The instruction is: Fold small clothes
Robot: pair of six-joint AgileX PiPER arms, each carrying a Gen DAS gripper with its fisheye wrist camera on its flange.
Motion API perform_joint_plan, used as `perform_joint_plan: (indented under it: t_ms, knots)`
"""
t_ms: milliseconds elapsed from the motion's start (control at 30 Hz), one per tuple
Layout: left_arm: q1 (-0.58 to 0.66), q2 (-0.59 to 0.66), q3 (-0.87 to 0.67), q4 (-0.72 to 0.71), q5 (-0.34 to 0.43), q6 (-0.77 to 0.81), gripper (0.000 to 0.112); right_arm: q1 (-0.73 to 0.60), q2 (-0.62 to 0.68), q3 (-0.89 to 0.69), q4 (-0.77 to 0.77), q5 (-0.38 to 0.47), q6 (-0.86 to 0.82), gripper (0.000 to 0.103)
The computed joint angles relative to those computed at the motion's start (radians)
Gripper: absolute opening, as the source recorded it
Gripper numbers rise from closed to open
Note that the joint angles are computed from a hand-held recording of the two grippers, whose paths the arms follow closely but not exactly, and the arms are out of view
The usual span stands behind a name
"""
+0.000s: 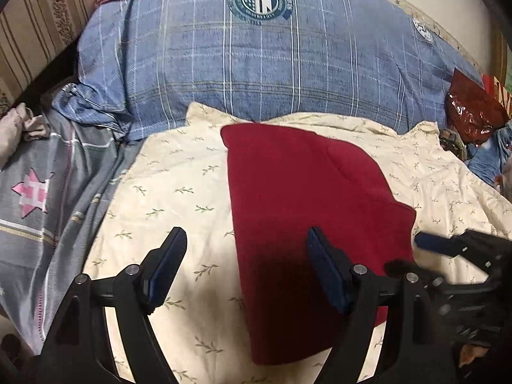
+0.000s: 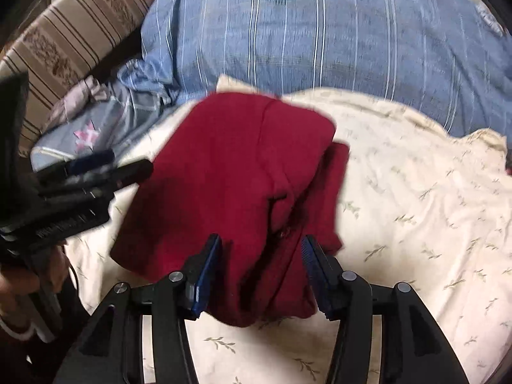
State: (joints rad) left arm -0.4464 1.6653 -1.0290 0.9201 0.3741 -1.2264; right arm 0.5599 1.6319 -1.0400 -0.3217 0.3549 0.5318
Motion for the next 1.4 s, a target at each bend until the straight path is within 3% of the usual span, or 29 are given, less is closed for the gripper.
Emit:
perform_joint_plan:
  t_ms: [133,300,400,1400]
  knots:
    - [-0.001,-0.039,0.020,-0.003,-0.010,-0.029,0.077,0.031,-0.087,0.029,-0.161,-0.002,0.172,0.074]
    - [-0.037,-0.068,0.027,0.060,0.029,-0.086,0.077,0.104,-0.134,0.043,-0.438,0.052,0.459,0.086]
    - [-0.053,-0.084,0.033,0.094,0.051,-0.117,0.077,0.125,-0.141,0.046,-0.499,0.074,0.534,0.088]
    - [-0.044,-0.083,0.041,0.107,0.052,-0.121,0.077,0.119,-0.094,0.023,-0.448,0.061,0.542,0.088]
